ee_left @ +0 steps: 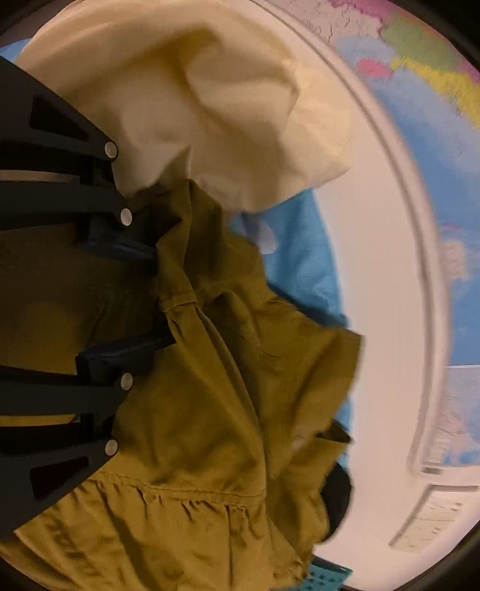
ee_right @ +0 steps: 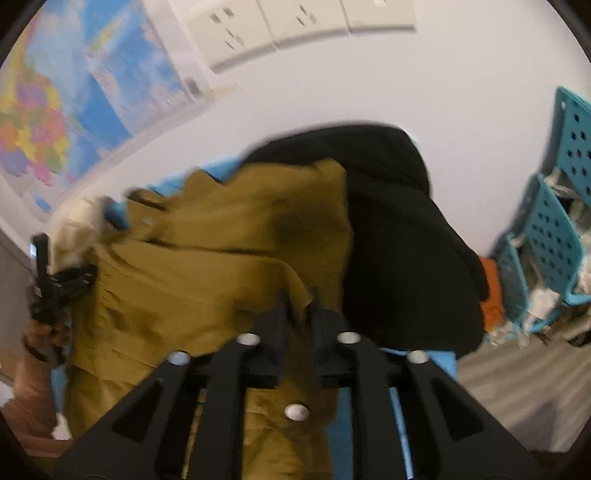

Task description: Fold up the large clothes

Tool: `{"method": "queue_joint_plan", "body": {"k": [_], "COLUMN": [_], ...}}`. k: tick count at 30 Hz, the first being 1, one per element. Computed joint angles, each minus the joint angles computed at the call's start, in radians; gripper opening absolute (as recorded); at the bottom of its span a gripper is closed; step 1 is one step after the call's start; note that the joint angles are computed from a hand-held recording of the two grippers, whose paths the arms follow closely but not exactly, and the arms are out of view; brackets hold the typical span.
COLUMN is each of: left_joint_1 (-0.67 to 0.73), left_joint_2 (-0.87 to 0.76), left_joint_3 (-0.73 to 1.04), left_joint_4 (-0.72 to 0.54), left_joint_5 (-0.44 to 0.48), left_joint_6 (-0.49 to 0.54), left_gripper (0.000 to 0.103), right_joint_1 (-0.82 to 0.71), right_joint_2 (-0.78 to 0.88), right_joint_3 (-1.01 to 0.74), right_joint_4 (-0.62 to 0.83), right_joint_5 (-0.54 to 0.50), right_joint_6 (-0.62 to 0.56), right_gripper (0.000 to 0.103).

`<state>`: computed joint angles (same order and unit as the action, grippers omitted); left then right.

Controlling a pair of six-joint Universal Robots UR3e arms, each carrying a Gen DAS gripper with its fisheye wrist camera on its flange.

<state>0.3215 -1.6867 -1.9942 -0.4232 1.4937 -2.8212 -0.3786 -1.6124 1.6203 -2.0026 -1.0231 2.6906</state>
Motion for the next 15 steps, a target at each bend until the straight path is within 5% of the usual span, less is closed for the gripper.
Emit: {"method": "queue_joint_plan", "body": {"k": [4, 8, 11, 15], "left_joint_1": [0.033, 0.215, 0.311, 0.236], "left_joint_2": [0.103, 0.397, 0.551, 0.457], "left_joint_3": [-0.09, -0.266, -0.315, -0.342], "left_joint_4": [0.031, -0.045, -0.214, -0.106], "left_joint_5": [-0.022, -0.229, -0.371, -0.268], "left_joint_6": [0.012, 0.133, 0.269, 0.239], "left_gripper": [0.05, 0.057, 0.057, 0.057], "right_joint_1": [-0.085, -0.161, 0.031, 0.233], "right_joint_2": [-0.124, -0.334, -0.263, -0.002], "right_joint_3": [0.112, 0.238, 0.24, 0.128], "right_joint_4": [-0.04, 0.001, -0.134, -0.3], "right_joint_5": [0.114, 0.297, 0.152, -0.025], "right_joint_6": [-0.03, -0.179, -0.156, -0.024], "right_gripper": [0.046, 0.049, 0.039, 0.035]}}
